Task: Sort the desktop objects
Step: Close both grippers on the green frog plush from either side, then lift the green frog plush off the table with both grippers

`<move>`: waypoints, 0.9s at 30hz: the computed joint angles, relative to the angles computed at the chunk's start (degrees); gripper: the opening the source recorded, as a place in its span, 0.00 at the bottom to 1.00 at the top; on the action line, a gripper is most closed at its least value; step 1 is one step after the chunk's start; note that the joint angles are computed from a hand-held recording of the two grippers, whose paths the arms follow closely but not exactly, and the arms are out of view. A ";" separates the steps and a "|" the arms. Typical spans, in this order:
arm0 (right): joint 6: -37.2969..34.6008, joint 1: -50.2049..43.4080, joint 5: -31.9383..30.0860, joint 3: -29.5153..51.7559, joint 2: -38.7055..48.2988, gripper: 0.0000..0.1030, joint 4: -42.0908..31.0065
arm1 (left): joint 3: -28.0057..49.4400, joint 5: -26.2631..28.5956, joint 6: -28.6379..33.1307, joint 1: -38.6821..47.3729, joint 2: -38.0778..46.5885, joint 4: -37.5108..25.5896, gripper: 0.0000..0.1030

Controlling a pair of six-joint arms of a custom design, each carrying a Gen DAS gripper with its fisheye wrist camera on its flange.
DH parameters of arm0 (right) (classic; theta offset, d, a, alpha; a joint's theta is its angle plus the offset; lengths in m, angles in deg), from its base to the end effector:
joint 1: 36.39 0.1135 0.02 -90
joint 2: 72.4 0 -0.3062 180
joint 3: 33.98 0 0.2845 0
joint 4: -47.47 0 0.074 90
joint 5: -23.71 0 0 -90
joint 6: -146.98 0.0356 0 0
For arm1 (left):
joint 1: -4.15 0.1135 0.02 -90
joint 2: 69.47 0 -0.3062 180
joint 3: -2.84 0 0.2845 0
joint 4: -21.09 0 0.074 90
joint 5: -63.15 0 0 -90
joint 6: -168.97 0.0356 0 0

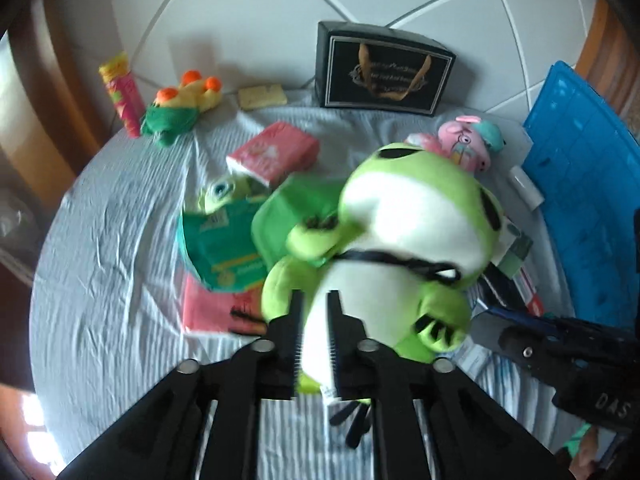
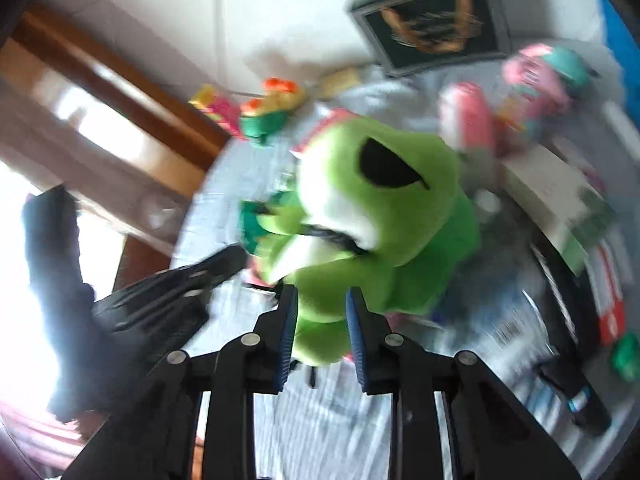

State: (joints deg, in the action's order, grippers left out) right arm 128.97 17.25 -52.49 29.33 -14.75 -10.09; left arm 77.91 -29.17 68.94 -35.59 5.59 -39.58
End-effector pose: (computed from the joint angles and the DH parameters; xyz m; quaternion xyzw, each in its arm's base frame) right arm 0.1291 0.1611 0.3148 0.1883 0.9201 0.2364 0.2491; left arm 0.2157 -0.1774 0.3139 0.2430 0.9362 -0.0888 0.2379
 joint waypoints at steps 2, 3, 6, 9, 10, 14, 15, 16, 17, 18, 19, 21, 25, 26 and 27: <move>3.35 2.50 2.88 0.03 -0.14 0.24 -3.36 | -2.43 -1.39 -2.06 -0.50 -1.70 0.71 0.52; 4.52 3.54 4.39 0.34 -0.23 0.24 -5.36 | -3.34 -1.58 -2.94 -0.78 -2.22 1.51 0.58; 8.27 6.48 8.49 1.30 -0.36 0.24 -11.43 | -4.32 -0.31 -6.16 -1.95 -2.49 2.27 0.64; 6.24 3.41 8.72 0.30 -3.56 0.24 -14.77 | -4.01 -0.59 -10.10 -4.69 -0.81 2.94 0.68; 5.25 2.17 8.65 -0.21 -4.87 0.24 -15.72 | -3.94 -1.01 -11.45 -5.76 -0.12 3.20 0.70; -7.16 -8.67 3.02 -3.48 -8.84 0.24 -13.35 | -4.30 -3.78 -16.05 -10.05 3.08 4.81 0.78; -10.55 -11.35 1.67 -3.96 -8.62 0.28 -12.46 | -4.43 -4.63 -16.38 -10.74 3.68 5.23 0.78; -13.16 -13.48 0.76 -4.31 -8.35 0.32 -11.99 | -4.59 -5.41 -16.63 -11.27 3.93 5.63 0.79; -16.22 -16.13 -0.27 -4.81 -8.11 0.47 -11.19 | -4.83 -6.16 -16.67 -11.45 3.97 6.02 0.79; -19.32 -18.83 -1.50 -5.35 -7.84 0.64 -10.17 | -4.93 -6.41 -16.50 -11.23 3.90 6.16 0.80; -22.72 -21.97 -3.86 -6.12 -7.61 0.71 -8.24 | -4.99 -6.54 -16.37 -10.96 3.86 6.26 0.82; -30.11 -28.48 -10.05 -7.38 -6.16 0.76 -3.55 | -5.12 -5.86 -16.02 -9.82 3.63 6.19 0.83; -37.10 -34.03 -16.49 -7.73 -0.68 0.82 2.44 | -5.42 -5.51 -16.04 -8.82 3.22 5.73 0.84; -38.41 -35.13 -18.10 -7.67 0.84 0.83 3.74 | -5.47 -6.11 -16.04 -8.84 3.26 5.59 0.84; -38.53 -35.96 -20.57 -7.62 2.46 0.83 4.74 | -5.55 -7.21 -15.83 -8.91 3.35 5.65 0.84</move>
State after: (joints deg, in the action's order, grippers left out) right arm 90.44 -18.72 -73.06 21.71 -12.29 -5.35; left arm 72.36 -36.38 53.11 -44.50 8.93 -33.92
